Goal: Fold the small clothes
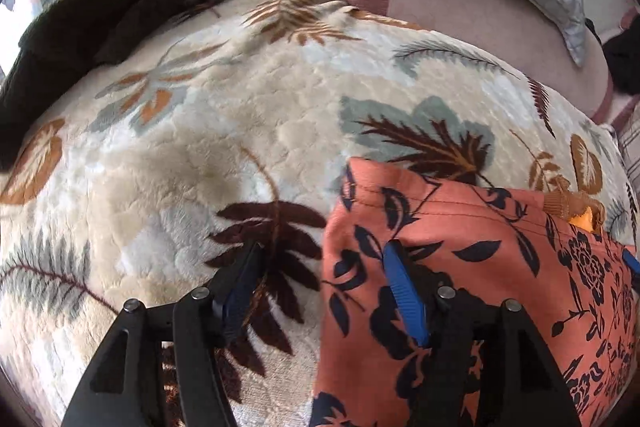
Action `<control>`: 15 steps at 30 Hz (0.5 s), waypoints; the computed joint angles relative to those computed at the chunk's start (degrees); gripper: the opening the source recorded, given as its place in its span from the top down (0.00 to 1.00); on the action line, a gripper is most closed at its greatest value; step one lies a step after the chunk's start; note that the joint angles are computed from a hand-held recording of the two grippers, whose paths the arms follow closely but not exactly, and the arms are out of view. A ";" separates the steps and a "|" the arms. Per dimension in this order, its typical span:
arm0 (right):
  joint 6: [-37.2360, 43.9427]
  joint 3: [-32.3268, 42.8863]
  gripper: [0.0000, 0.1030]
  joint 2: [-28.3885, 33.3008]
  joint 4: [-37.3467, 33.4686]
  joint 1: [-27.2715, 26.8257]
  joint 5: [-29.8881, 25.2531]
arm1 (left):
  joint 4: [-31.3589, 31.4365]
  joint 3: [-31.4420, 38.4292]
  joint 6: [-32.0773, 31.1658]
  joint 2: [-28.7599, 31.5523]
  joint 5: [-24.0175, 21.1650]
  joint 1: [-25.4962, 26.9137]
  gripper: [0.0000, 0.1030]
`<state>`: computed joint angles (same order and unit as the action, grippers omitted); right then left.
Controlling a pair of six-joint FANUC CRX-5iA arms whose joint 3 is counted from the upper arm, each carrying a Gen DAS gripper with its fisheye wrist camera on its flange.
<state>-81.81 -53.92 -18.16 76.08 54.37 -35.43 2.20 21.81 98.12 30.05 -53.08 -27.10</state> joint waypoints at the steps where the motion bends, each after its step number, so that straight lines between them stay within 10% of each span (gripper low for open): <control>1: 1.80 1.04 0.30 0.24 -2.74 1.53 -2.12 | 0.56 -0.60 -0.30 -0.48 0.01 0.36 0.35; 4: 13.30 8.69 0.28 3.09 -16.36 9.85 -14.31 | -0.63 -1.71 0.78 -2.86 -0.86 0.66 0.36; 8: 13.31 12.10 0.25 4.39 -12.75 17.92 -21.30 | 2.66 -10.82 -3.88 -10.84 5.32 1.30 0.36; 15: -3.21 11.61 0.20 9.62 4.12 17.46 -6.32 | 1.66 -22.55 -10.80 -19.55 8.94 -2.73 0.34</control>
<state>-85.01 -42.31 -8.54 80.20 71.82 -41.75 3.86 -0.74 87.32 10.51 -44.14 -29.83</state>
